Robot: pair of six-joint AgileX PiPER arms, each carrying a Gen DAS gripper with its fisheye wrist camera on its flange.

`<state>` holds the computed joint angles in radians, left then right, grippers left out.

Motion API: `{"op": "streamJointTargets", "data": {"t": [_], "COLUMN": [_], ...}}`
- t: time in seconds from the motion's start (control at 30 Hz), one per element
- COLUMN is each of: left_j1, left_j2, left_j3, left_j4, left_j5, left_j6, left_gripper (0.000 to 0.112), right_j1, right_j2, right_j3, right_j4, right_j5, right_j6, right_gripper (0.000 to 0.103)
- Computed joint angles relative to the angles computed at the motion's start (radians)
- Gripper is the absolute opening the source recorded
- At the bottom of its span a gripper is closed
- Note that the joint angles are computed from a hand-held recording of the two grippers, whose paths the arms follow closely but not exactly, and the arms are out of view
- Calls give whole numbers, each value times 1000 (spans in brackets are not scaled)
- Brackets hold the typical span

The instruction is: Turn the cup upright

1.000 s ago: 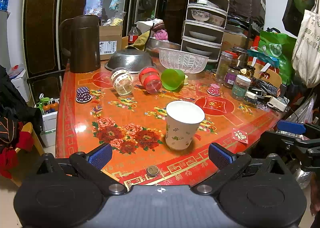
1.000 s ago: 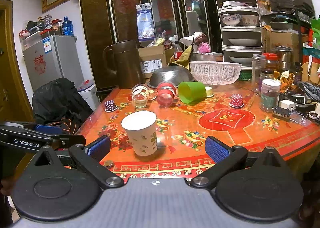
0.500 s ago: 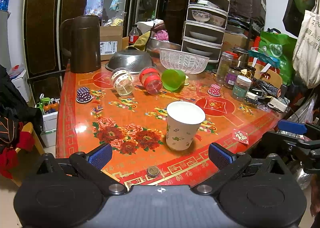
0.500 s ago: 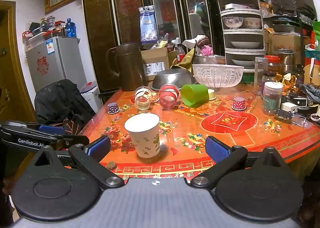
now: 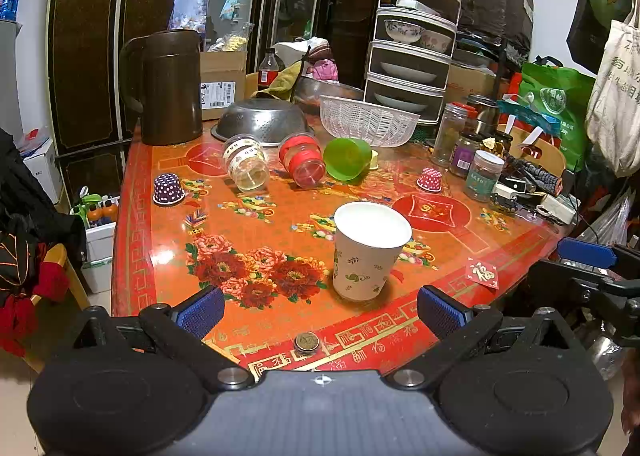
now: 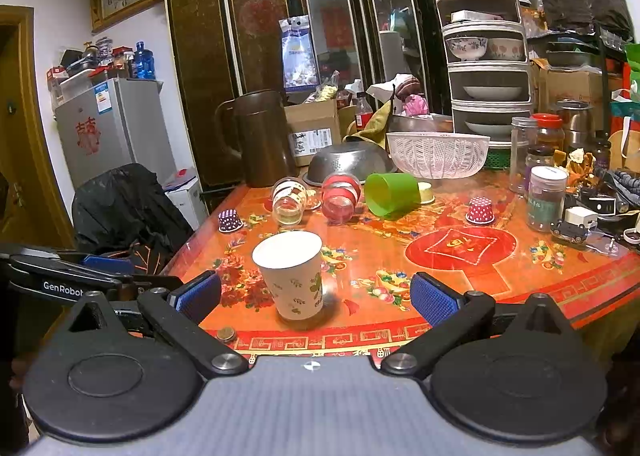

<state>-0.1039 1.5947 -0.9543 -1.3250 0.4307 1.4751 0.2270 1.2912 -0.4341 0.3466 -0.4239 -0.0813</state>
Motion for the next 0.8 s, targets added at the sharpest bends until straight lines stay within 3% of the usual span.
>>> {"op": "streamJointTargets", "data": {"t": [0.53, 0.8], "left_j1": [-7, -17], "left_j2": [1, -11], "left_j3": [2, 33], "left_j4": [-11, -133], "left_j5": [-5, -21], "left_j6": [11, 150], "left_gripper": [103, 103], "right_j1": [7, 4], "right_j2": [-3, 7], "right_j3": [-5, -3], "right_j4": [17, -8], "right_j5": [4, -5], "right_j6": [-11, 14], "right_gripper": [102, 102]}}
